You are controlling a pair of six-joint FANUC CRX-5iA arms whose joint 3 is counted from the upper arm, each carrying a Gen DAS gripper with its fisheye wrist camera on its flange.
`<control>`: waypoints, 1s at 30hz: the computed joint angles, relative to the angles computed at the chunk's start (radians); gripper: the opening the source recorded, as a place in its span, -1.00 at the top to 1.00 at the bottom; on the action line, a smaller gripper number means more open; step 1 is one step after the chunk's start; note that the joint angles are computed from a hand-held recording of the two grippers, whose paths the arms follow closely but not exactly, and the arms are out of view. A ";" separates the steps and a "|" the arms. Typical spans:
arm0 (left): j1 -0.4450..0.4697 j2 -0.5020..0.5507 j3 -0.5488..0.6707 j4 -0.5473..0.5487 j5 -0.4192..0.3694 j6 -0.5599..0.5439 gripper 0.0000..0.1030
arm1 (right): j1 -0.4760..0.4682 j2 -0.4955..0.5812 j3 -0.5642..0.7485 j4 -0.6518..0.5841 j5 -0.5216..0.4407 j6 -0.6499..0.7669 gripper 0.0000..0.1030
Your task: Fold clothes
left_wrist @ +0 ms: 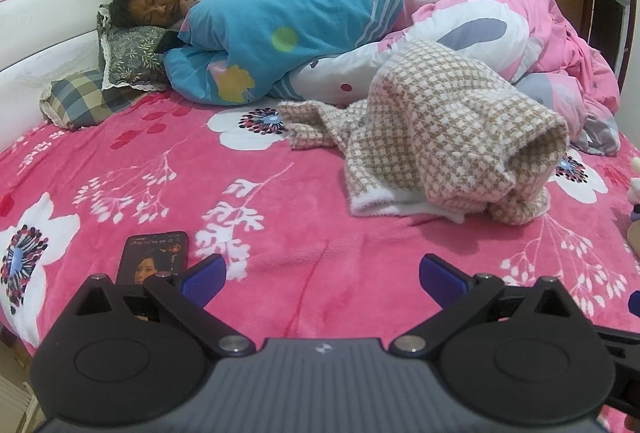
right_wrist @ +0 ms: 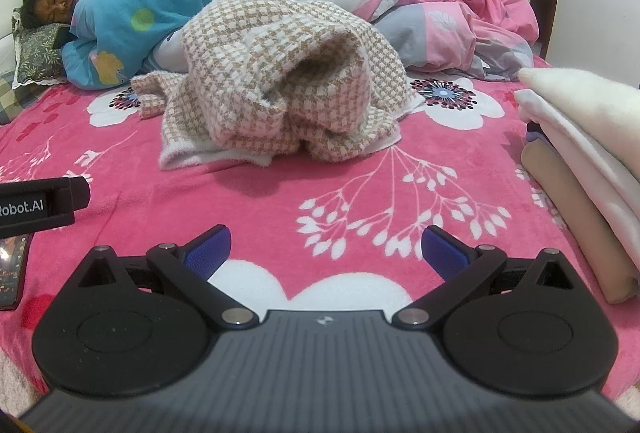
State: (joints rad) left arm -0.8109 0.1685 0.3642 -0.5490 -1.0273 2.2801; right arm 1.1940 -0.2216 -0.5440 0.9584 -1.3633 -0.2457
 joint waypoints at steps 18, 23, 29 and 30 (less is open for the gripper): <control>0.110 -0.043 -0.166 0.257 0.403 -0.177 -1.00 | -0.071 -0.125 -0.210 0.282 0.071 -0.163 -0.98; 0.103 0.027 -0.129 0.277 0.497 -0.257 -1.00 | -0.216 -0.187 -0.262 0.369 0.232 -0.166 -0.96; 0.060 0.150 0.005 0.137 0.491 -0.271 -0.93 | -0.443 -0.187 -0.283 0.521 0.497 -0.107 -0.68; 0.063 0.168 0.017 0.151 0.494 -0.302 -0.90 | -0.486 -0.177 -0.279 0.541 0.552 -0.091 -0.59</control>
